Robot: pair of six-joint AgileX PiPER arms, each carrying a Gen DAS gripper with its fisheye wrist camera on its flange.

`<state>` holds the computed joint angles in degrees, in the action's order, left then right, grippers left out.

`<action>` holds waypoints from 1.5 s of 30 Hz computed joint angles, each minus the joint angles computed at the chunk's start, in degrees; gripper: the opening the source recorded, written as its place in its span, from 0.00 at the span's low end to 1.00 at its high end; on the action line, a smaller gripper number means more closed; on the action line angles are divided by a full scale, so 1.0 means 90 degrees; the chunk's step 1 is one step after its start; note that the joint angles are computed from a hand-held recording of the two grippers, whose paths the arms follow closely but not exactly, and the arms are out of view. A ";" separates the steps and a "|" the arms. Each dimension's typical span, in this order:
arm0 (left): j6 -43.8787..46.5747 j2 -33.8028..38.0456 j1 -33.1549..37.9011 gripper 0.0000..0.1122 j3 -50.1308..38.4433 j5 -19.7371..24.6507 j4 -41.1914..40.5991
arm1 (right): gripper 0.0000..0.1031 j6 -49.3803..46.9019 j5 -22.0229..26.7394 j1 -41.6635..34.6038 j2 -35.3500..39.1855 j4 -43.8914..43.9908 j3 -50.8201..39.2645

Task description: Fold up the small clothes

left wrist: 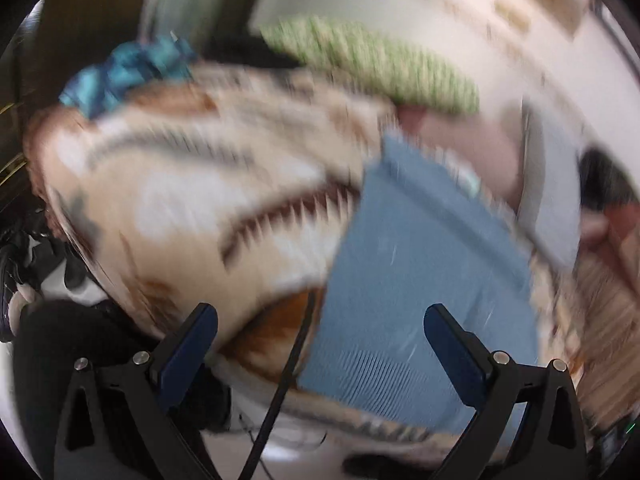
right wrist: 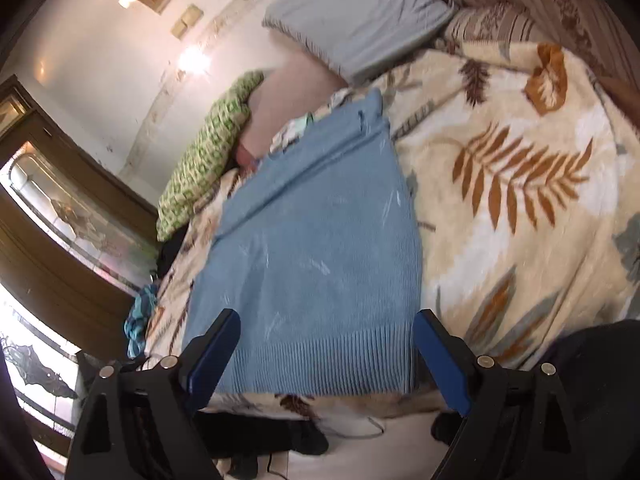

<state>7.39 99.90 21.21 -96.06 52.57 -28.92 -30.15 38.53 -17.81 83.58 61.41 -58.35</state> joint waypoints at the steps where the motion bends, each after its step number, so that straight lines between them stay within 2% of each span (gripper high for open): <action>1: 0.0011 -0.0053 0.0344 0.91 -0.0365 0.0161 -0.0462 | 0.88 -0.0095 -0.0060 -0.0019 -0.0025 0.0115 0.0026; 3: -0.0138 -0.0166 0.0921 0.91 -0.1190 0.0235 -0.1134 | 0.88 -0.0274 -0.0183 -0.0047 -0.0060 0.0354 0.0064; 5: -0.0203 -0.0383 0.1302 0.91 -0.1658 -0.0054 -0.1581 | 0.88 -0.0389 -0.0353 -0.0040 -0.0134 0.0486 0.0094; 6: -0.0172 -0.0598 0.1434 0.91 -0.1721 -0.0348 -0.1750 | 0.88 -0.0444 -0.0494 -0.0026 -0.0206 0.0561 0.0136; 7: -0.0066 -0.0947 0.1487 0.91 -0.1543 -0.0845 -0.1849 | 0.88 -0.0506 -0.0712 0.0013 -0.0322 0.0633 0.0211; 10: 0.0595 -0.2007 0.1236 0.92 -0.0416 -0.2386 -0.2270 | 0.88 -0.0443 -0.1260 0.0141 -0.0641 0.0536 0.0348; 12: 0.0790 -0.2462 0.0770 0.92 0.0258 -0.3058 -0.2008 | 0.88 -0.0280 -0.1588 0.0260 -0.0819 0.0327 0.0417; 13: 0.0602 -0.2503 0.0605 0.92 0.0380 -0.3120 -0.1701 | 0.88 -0.0171 -0.1669 0.0296 -0.0863 0.0209 0.0433; 14: 0.0532 -0.2494 0.0494 0.92 0.0474 -0.3040 -0.1604 | 0.88 -0.0049 -0.1704 0.0324 -0.0904 0.0094 0.0457; 16: 0.0402 -0.2326 0.0367 0.92 0.0620 -0.2500 -0.1602 | 0.88 0.0210 -0.1775 0.0386 -0.0962 -0.0216 0.0483; 21: 0.0414 -0.1250 0.0364 0.92 0.0525 -0.0983 -0.1989 | 0.88 0.0543 -0.1841 0.0414 -0.1046 -0.0609 0.0559; 26: -0.0016 -0.0473 -0.0049 0.92 0.0881 -0.0728 -0.1116 | 0.88 0.0868 -0.1763 0.0476 -0.0834 -0.0934 0.0466; 34: 0.0105 0.0723 -0.0297 0.91 0.0157 0.0244 -0.0477 | 0.88 0.1162 -0.1558 0.0537 -0.0472 -0.1242 0.0323; 38: 0.0303 0.0850 -0.0624 0.91 -0.0032 0.0244 0.0194 | 0.88 0.1096 -0.1573 0.0595 -0.0362 -0.1200 0.0245; 39: 0.0448 0.0874 -0.0659 0.91 0.0012 0.0210 0.0228 | 0.88 0.1066 -0.1551 0.0603 -0.0323 -0.1200 0.0215; 43: 0.0724 0.1220 -0.0580 0.91 -0.0278 0.0570 0.0077 | 0.88 0.1060 -0.1476 0.0598 -0.0226 -0.1219 0.0168; 45: 0.0713 0.1278 -0.0624 0.91 -0.0310 0.0511 0.0230 | 0.88 0.0964 -0.1489 0.0558 -0.0229 -0.1090 0.0195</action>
<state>13.80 111.40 15.59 -98.85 57.17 -26.85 -21.47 25.13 -12.79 81.52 51.59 -56.59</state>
